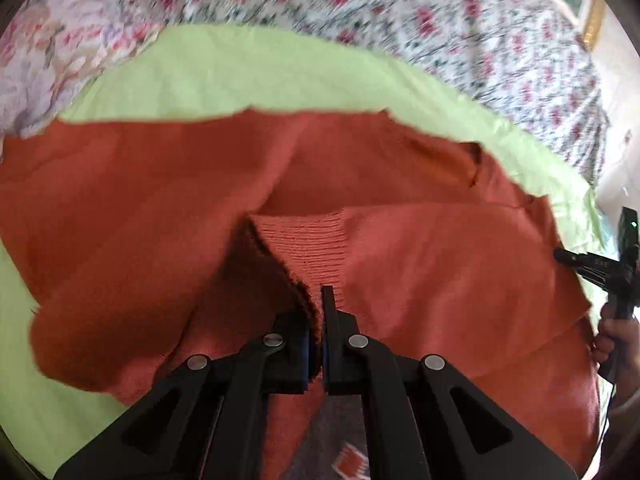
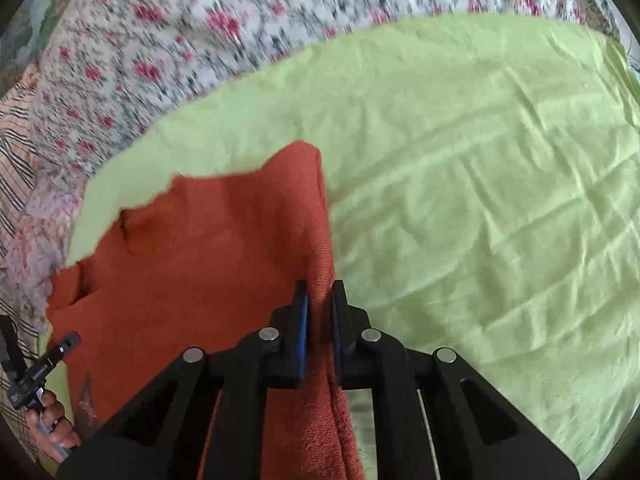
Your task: Fold small clothes
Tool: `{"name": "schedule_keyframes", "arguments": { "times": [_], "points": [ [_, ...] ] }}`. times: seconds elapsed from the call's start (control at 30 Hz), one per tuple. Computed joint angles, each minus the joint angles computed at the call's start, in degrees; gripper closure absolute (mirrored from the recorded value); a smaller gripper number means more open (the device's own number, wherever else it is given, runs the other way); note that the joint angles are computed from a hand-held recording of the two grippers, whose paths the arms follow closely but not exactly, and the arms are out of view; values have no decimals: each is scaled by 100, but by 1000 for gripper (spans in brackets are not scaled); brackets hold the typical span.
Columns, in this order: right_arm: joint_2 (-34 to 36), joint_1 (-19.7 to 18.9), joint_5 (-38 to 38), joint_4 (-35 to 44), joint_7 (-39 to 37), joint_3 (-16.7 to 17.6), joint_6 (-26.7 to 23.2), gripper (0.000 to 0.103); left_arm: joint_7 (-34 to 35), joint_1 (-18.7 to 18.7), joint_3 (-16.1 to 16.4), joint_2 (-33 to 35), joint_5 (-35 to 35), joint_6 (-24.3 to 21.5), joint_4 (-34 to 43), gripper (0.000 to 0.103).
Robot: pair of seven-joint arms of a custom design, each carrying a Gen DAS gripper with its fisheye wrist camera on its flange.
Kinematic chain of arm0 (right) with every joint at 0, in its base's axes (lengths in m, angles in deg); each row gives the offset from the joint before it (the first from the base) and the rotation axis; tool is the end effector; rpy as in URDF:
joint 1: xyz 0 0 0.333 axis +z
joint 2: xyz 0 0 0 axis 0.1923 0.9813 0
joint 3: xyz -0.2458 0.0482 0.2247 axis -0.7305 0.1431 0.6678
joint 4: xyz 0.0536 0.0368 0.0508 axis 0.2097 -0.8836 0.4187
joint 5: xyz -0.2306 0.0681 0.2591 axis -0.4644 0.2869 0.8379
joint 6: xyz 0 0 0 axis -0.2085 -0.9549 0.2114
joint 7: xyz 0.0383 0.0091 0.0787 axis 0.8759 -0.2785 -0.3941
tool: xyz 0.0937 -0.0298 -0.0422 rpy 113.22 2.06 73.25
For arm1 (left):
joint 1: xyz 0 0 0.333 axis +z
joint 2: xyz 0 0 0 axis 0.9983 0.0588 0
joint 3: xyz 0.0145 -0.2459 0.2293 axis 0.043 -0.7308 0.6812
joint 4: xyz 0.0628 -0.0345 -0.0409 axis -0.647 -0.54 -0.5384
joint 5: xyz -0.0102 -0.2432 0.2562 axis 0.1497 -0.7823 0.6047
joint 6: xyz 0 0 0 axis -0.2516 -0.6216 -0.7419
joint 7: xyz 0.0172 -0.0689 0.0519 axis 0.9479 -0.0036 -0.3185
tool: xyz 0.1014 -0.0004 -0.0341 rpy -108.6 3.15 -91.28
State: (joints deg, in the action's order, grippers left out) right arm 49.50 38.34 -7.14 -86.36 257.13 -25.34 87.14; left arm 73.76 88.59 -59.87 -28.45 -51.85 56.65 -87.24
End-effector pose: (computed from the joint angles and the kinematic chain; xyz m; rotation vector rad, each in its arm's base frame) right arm 0.4652 0.3085 0.5673 -1.1956 2.3981 -0.6126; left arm 0.6540 -0.0981 0.5162 -1.6776 2.2886 -0.9469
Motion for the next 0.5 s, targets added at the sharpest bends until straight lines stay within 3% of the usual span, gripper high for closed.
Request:
{"name": "schedule_keyframes", "arguments": {
  "times": [0.07, 0.13, 0.2, 0.23, 0.27, 0.33, 0.37, 0.4, 0.5],
  "points": [
    [-8, 44, -46, 67, 217, 32, -262, 88, 98, 144, -63, 35, -282, -160, 77, 101],
    [137, 214, -362, 517, 367, 151, -974, 78, 188, 140, -53, -20, -312, -83, 11, 101],
    [181, 380, -690, 674, 372, 207, -930, 74, 146, 65, -1, -37, -190, 3, -46, 101],
    [221, 437, -714, 718, 230, 226, -777, 67, 131, 48, 12, -52, -153, 36, -83, 101],
    [293, 490, -647, 794, 83, 233, -792, 63, 122, 45, 20, -65, -135, 48, -105, 101],
    [496, 592, -321, 1000, -174, 201, -1275, 53, 146, 92, 18, -113, -181, -21, -145, 100],
    [508, 788, -114, 957, -144, -32, -1580, 53, 238, 167, -3, -195, -303, -96, -214, 99],
    [432, 797, -56, 835, 17, -64, -1566, 53, 340, 226, -9, -288, -422, -146, -299, 99],
    [-38, 630, -266, 336, 747, 165, -921, 53, 803, 438, 44, -699, -1019, -275, -655, 98]
  ]
}}
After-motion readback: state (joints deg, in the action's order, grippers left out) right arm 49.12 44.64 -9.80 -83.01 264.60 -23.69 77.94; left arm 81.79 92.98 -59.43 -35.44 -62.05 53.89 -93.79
